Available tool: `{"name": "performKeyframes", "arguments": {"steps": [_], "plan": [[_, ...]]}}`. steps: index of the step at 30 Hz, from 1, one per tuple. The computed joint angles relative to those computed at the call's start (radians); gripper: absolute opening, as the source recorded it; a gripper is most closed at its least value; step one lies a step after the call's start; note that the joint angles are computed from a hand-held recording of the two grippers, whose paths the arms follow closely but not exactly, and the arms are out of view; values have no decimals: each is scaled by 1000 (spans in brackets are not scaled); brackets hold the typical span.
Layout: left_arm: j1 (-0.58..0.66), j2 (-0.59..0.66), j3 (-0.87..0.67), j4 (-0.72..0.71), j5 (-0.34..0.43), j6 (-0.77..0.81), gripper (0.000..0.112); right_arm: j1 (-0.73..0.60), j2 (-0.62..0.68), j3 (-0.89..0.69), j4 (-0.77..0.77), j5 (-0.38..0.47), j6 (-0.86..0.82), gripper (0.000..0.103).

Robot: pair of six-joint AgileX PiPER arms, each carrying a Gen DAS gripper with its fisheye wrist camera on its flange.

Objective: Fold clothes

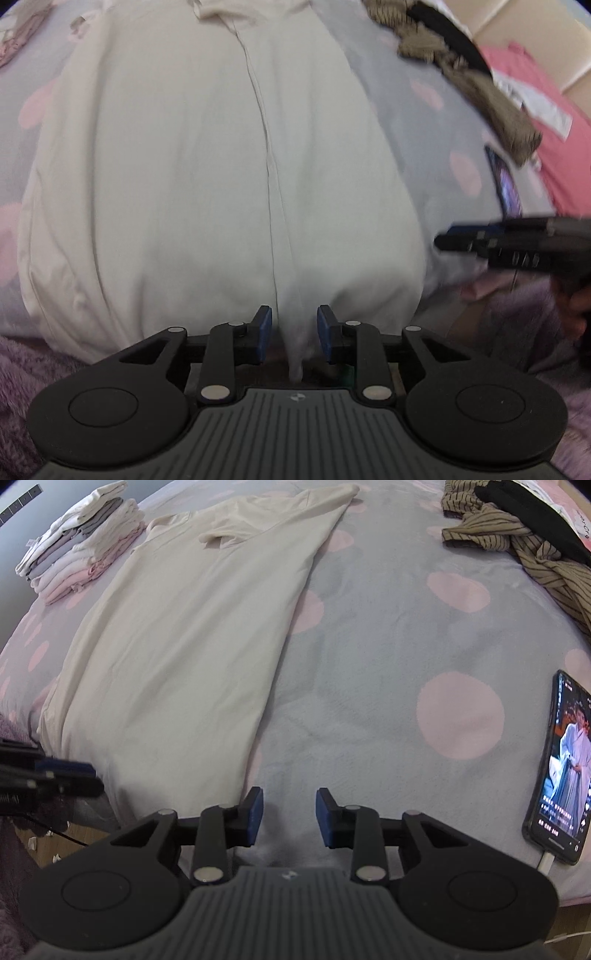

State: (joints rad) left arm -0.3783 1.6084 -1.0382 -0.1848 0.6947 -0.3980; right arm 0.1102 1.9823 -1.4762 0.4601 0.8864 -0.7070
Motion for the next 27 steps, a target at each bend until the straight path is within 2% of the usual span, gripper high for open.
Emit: {"name": "performKeyframes", "arguments": {"steps": [5,9,10,12,14,17,18,21,24,27], "plan": [[-43,79,-58,59,40,-34,23,-3,-2,-1,2,10,-6,36],[-55,155,-97,41,68,-22,23,1,-1,2,-3,12,-13,40],[-48,153,-84,19,45,-6,22,1,-1,3,-3,12,-16,40],[-33,152,-72,-14,17,12,6,-1,-1,4,-2,13,-20,41],[-19,142,-59,-54,14,43,4,-2,3,1,-7,19,-19,41],[37,89,-19,-197,36,160,3,-8,11,-15,-23,51,-22,40],[62,68,-7,-240,52,197,3,-10,12,-19,-31,64,-25,40],[107,41,8,-238,88,192,3,-11,14,-19,-61,97,-37,38],[126,67,8,-204,91,140,3,-15,35,-33,-43,158,-71,24],[91,111,-31,-179,126,134,4,1,42,-29,-40,179,-114,25]]}}
